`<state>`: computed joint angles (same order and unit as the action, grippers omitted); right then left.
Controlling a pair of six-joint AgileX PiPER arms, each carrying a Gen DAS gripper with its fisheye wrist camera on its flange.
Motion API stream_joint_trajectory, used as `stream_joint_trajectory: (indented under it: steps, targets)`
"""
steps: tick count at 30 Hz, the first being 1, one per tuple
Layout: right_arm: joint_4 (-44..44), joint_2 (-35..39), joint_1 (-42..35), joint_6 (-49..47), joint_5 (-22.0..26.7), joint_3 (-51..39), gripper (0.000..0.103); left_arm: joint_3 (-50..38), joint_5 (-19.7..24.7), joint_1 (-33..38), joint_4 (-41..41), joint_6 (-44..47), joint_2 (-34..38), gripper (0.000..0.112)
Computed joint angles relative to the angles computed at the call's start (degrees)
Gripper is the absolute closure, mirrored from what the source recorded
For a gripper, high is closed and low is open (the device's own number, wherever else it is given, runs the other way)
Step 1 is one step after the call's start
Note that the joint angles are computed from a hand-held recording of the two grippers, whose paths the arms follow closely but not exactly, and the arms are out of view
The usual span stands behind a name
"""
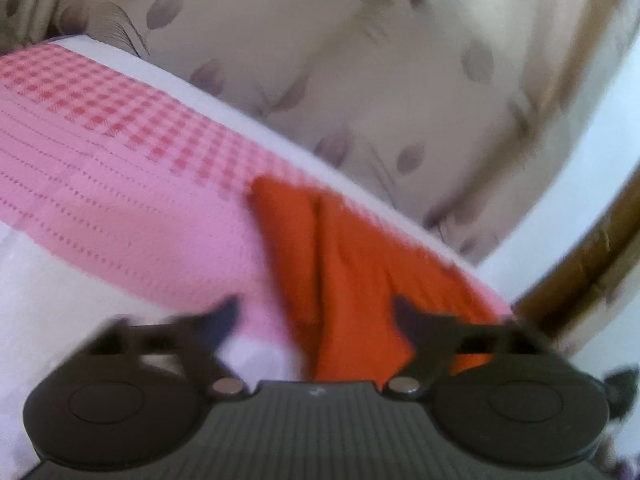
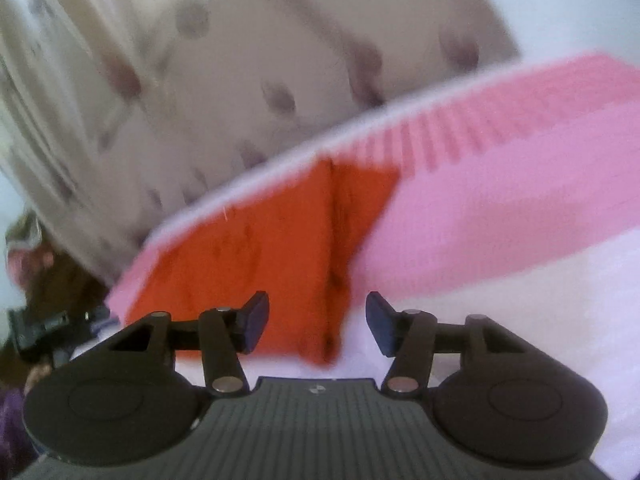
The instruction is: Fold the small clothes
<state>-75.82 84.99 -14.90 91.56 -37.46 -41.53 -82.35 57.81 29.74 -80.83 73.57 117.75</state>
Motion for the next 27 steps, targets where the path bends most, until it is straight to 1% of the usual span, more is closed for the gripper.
stream_joint_trajectory:
  steps: [1, 2, 3, 4, 6, 7, 8, 9, 10, 11, 12, 13, 14, 15, 17, 18, 19, 20, 21, 22, 23, 25, 26, 27]
  targets:
    - [5.4, -1.3, 0.4, -5.0, -1.5, 1.5, 0.046, -1.4, 0.4, -0.7, -2.1, 0.4, 1.2, 0.02]
    - [9.1, -1.9, 1.0, -8.7, -3.3, 2.1, 0.044, -4.0, 0.2, -1.7, -1.8, -1.5, 2.7, 0.02]
    - [10.4, -1.8, 1.6, -10.4, -4.3, 1.8, 0.038, -7.6, -0.3, -2.8, 0.7, -5.7, 4.5, 0.02]
    - [10.9, -1.6, 3.8, -11.1, -3.3, 0.2, 0.031, -11.0, -0.4, -3.9, 3.7, -10.5, 6.1, 0.02]
    - [12.3, 0.2, 8.3, -13.1, 0.6, -3.7, 0.026, -18.0, -0.7, -6.2, 9.0, -19.0, 10.0, 0.02]
    - [12.5, 1.8, 10.1, -14.1, 2.1, -5.9, 0.026, -21.1, -0.6, -7.2, 11.3, -22.2, 11.8, 0.02]
    - [12.5, 3.6, 11.8, -14.8, 4.1, -8.3, 0.026, -22.9, -0.2, -7.6, 11.8, -23.0, 13.2, 0.021]
    - [12.9, 5.2, 13.3, -15.3, 6.3, -10.4, 0.026, -23.9, -0.2, -8.1, 11.2, -21.6, 14.1, 0.021]
    - [13.2, 7.3, 14.0, -15.8, 7.2, -12.5, 0.026, -26.0, 0.1, -8.9, 12.1, -20.8, 15.3, 0.021]
    - [12.9, 9.8, 14.2, -15.7, 7.5, -14.8, 0.026, -26.6, -1.2, -9.8, 12.6, -19.4, 15.5, 0.031]
    - [12.9, 11.6, 14.4, -15.2, 7.7, -16.3, 0.025, -26.7, -3.1, -10.6, 14.2, -19.7, 15.2, 0.055]
    - [12.9, 13.9, 14.1, -14.2, 7.3, -18.0, 0.025, -28.1, -4.4, -11.6, 17.1, -22.3, 15.7, 0.093]
    - [12.4, 15.8, 13.8, -12.5, 6.6, -19.4, 0.025, -29.3, -4.2, -11.6, 17.7, -24.7, 16.3, 0.093]
    - [12.0, 17.8, 13.4, -10.4, 5.8, -20.5, 0.025, -28.9, -4.5, -11.5, 16.2, -25.6, 16.5, 0.093]
    - [10.2, 20.6, 12.8, -6.0, 4.2, -22.1, 0.024, -26.3, -6.6, -12.0, 13.9, -27.1, 14.7, 0.093]
    - [11.3, 21.5, 12.4, -6.0, 3.2, -22.1, 0.024, -25.8, -5.6, -12.1, 12.3, -28.5, 14.1, 0.093]
    - [13.8, 21.7, 11.7, -7.2, 0.7, -20.9, 0.023, -25.6, -4.9, -12.7, 11.0, -29.3, 13.2, 0.093]
    - [16.2, 21.8, 10.3, -8.0, -3.9, -19.0, 0.022, -23.8, -5.6, -13.9, 10.5, -28.9, 11.1, 0.093]
    - [18.3, 22.0, 8.6, -8.4, -9.6, -17.0, 0.015, -22.2, -6.5, -15.4, 10.3, -28.6, 8.9, 0.093]
    - [20.1, 21.8, 7.2, -8.9, -13.8, -15.0, 0.005, -21.1, -6.4, -16.9, 9.1, -28.4, 7.4, 0.094]
    - [22.4, 21.5, 5.9, -9.4, -17.6, -12.8, 0.001, -19.9, -6.3, -18.7, 7.9, -28.3, 6.0, 0.095]
    - [23.8, 21.4, 3.0, -8.1, -23.8, -10.0, 0.001, -17.2, -8.7, -23.6, 6.4, -26.1, 2.9, 0.095]
    - [23.7, 21.5, 1.6, -6.6, -26.0, -9.1, 0.001, -16.4, -9.7, -26.2, 5.2, -24.7, 2.1, 0.096]
    - [23.3, 21.5, 0.3, -5.3, -27.0, -8.6, 0.001, -15.6, -11.1, -29.0, 3.8, -23.4, 1.7, 0.1]
